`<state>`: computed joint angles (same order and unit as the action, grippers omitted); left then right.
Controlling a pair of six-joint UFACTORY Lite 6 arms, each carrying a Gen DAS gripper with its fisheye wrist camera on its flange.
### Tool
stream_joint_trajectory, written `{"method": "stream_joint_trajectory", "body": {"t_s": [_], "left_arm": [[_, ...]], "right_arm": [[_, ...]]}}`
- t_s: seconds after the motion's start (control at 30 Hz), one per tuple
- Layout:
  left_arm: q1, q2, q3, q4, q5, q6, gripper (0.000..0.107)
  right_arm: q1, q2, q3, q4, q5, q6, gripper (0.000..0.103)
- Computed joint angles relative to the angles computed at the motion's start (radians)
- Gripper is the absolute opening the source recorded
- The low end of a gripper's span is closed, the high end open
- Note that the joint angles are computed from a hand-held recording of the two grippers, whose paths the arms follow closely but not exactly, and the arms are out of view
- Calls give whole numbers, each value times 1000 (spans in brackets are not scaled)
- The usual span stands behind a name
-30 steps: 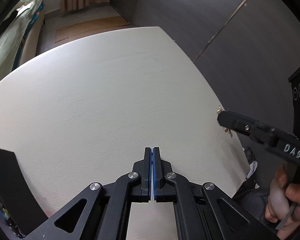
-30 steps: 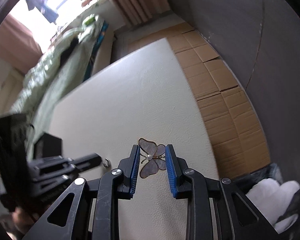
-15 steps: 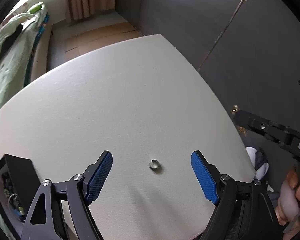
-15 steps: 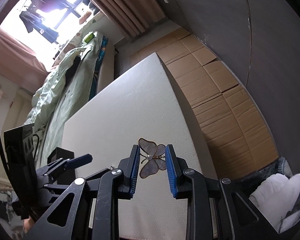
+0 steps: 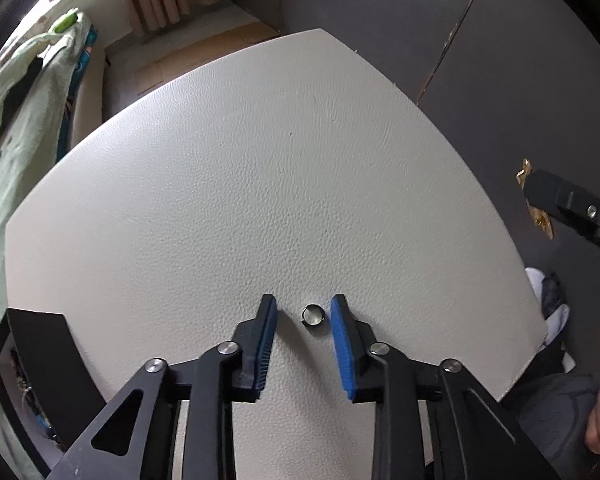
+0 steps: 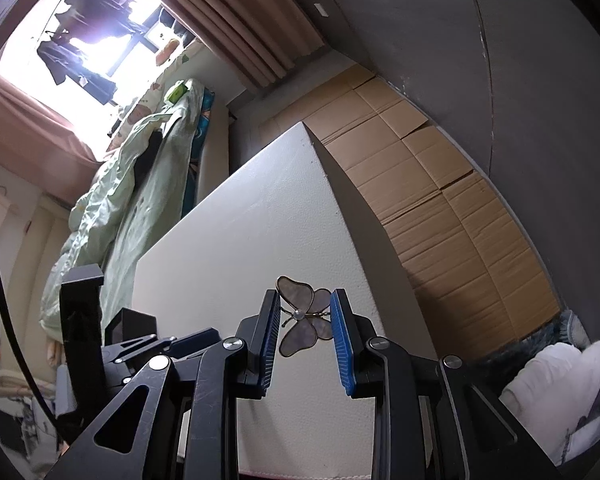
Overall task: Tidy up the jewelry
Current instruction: 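Grasp the small silver ring with the left tool while the right tool holds the butterfly, then lower the ring and butterfly into the black box and open both tools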
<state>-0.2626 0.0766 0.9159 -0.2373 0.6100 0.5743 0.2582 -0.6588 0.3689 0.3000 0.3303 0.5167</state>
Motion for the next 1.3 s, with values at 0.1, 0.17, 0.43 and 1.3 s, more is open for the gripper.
{"method": "stream_joint_trajectory", "body": {"t_s": [0.1, 0.17, 0.43, 1.3], "left_arm": [[-13, -1, -1, 28, 1, -26, 13], [-12, 0, 5, 34, 8, -25, 13], [100, 42, 93, -42, 79, 83, 12], [727, 5, 347, -202, 394, 493, 13]], "right_arm": [[-1, -8, -5, 3, 2, -2, 27], [7, -7, -1, -14, 2, 20, 27], [11, -6, 2, -14, 8, 12, 27], [466, 441, 405, -905, -126, 982, 27]]}}
